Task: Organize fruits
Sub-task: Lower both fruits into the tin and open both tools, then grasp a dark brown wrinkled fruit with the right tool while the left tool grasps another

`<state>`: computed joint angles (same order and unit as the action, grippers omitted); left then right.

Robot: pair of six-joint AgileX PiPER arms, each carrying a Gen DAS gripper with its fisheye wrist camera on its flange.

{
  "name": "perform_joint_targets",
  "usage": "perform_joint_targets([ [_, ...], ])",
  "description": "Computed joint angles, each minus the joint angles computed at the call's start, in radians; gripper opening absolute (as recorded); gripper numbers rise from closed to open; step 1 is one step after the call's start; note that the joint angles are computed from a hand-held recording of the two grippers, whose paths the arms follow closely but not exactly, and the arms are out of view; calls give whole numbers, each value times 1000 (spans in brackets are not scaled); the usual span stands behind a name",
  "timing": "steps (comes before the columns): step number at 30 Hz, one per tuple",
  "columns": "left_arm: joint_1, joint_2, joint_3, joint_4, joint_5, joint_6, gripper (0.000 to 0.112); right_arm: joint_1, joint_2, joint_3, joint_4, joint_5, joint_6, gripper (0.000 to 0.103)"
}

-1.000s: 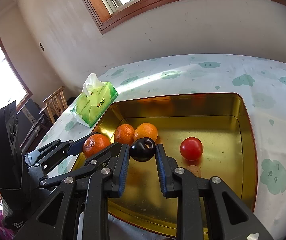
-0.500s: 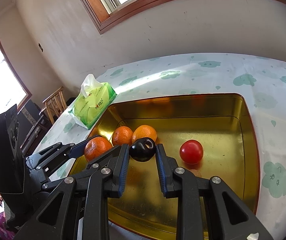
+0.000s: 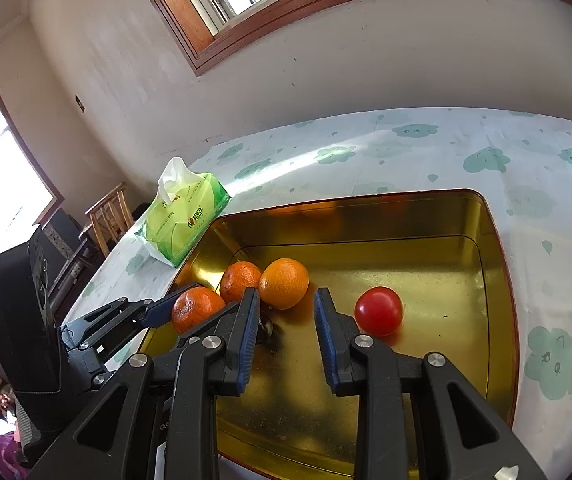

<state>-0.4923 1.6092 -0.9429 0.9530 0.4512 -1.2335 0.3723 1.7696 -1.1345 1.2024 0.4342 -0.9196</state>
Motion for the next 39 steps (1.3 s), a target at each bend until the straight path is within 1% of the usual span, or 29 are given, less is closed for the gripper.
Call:
perform_joint_targets([
  [1,-3,-4,2,17,4,-15,44,-3,-7,9,13,1,-13,28],
  [2,-7,-9,6,33,8,-31,50,-5,-15,18,27,2,-27,28],
  [4,-18,-23,13,75,25,-75,57,-13,-41,47,71,6,-70,28],
  [6,-29,-42,23,104,35,-106,59,-23,-80,92,134,14,-131,28],
  [9,-45,-67,33,110,58,-119,61,-49,-160,182,239,36,-243,28],
  [12,-65,-97,46,103,82,-117,62,-79,-258,288,309,56,-326,31],
  [16,-105,-154,82,109,120,-147,63,-117,-394,427,290,47,-325,31],
  [18,-131,-185,107,111,142,-171,65,-149,-453,494,260,58,-301,32],
  [20,-159,-220,140,114,163,-196,66,-170,-502,554,225,58,-274,32],
  [23,-211,-293,219,148,194,-277,67,-193,-551,633,184,52,-242,32],
  [25,-246,-356,288,169,205,-342,68,-198,-567,674,183,43,-236,32],
  [27,-273,-426,363,175,193,-386,69,-199,-569,699,194,34,-246,32],
  [28,-284,-455,395,164,188,-388,69,-186,-567,699,173,22,-221,32],
  [30,-329,-502,451,150,207,-399,69,-159,-566,701,167,-6,-207,32],
  [32,-374,-548,507,163,224,-439,69,-128,-562,700,179,-41,-218,36],
  [34,-396,-587,551,174,225,-477,69,-93,-530,674,163,-75,-194,36],
  [37,-403,-638,602,200,191,-529,69,-27,-474,626,44,-147,-58,39],
  [39,-408,-662,622,242,176,-573,69,0,-441,602,12,-180,-20,41],
])
